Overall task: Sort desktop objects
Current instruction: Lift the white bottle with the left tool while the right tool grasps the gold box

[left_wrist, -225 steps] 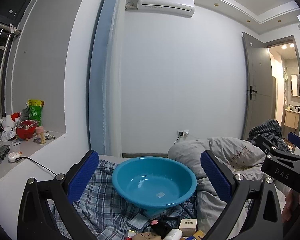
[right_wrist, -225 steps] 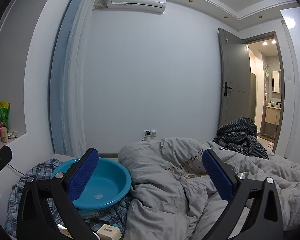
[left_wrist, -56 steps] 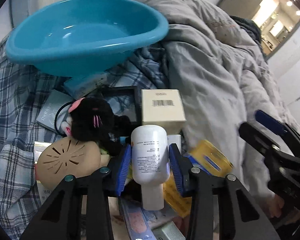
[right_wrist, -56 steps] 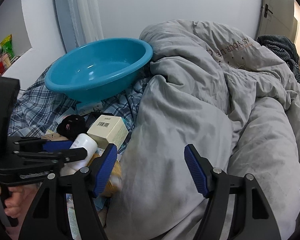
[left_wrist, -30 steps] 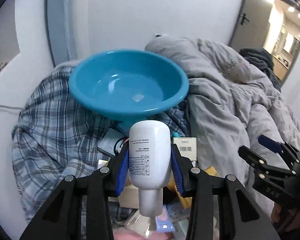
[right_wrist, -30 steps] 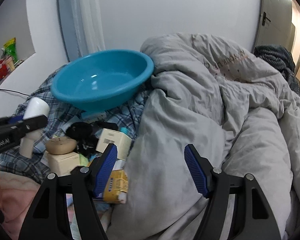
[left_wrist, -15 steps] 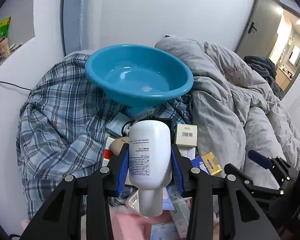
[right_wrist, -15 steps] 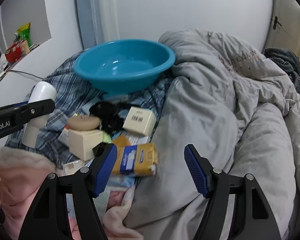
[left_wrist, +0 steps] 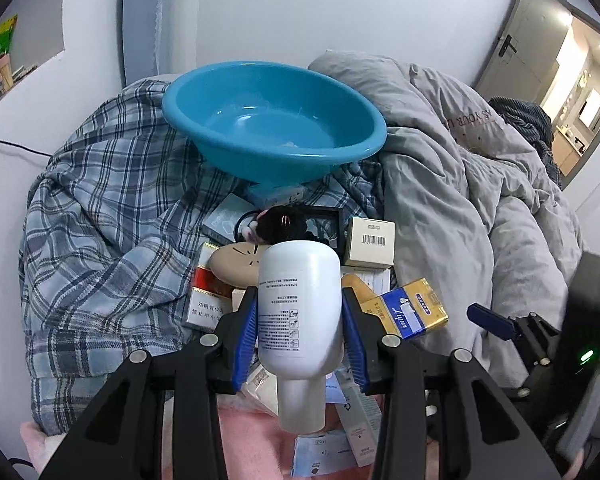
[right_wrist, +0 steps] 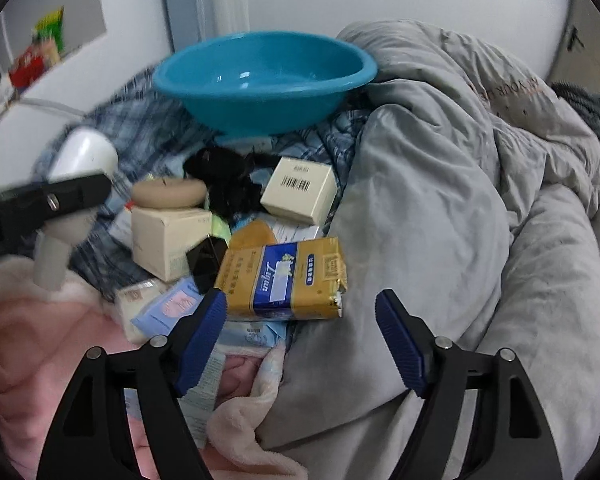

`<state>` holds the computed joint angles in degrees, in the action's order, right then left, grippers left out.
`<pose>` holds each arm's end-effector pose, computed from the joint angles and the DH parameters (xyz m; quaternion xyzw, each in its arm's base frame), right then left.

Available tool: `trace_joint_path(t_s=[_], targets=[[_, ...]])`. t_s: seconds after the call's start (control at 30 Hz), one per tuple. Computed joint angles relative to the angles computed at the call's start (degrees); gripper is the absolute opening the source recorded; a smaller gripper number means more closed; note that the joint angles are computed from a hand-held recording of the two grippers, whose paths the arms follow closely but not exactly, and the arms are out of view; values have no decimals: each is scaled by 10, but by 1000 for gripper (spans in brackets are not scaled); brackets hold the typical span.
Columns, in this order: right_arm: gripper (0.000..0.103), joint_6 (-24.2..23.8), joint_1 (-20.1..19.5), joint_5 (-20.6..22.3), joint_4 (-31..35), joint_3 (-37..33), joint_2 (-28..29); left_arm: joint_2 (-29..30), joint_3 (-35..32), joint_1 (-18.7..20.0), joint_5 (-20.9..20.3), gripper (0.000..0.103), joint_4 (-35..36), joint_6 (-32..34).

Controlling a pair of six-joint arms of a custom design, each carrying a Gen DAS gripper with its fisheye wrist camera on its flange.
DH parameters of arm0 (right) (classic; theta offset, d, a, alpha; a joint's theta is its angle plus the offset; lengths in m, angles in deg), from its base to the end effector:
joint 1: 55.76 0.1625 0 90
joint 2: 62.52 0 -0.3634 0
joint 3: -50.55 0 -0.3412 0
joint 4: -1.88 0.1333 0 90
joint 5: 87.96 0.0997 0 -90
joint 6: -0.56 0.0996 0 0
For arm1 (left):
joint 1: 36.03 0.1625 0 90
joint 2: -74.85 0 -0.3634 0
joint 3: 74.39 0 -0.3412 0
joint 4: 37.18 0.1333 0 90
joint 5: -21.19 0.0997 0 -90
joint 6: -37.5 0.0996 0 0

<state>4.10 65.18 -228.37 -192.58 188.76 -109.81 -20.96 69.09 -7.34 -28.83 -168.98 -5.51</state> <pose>0.2299 -0.2735 0.0500 0.1640 -0.8848 0.2272 0.3723 -0.1547 -0.3096 0.1857 0.1665 0.9238 -0.2401 0.2474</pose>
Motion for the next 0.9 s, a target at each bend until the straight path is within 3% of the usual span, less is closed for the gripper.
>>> trace_joint_path(t_s=[0.23,0.47,0.63,0.77,0.87,0.9], targets=[[100,-10,10,-34,-12,-27,48,5,-2,14,-1,41,-13,12],[100,-16,17,-85,24,-63,95,12,0,27,-3,41,-26,20],[100,-7,11,-95,41,-69,108,33,2,46,2,41,-45,26],[100,-9,8,-88,33,-66,106,52,4,75,-25,41,-82,40],[85,-8,6,-84,21,-62,105,62,3,79,-26,41,-81,40],[85,-5,3,-82,21,-61,102,62,4,78,-24,41,-80,40]])
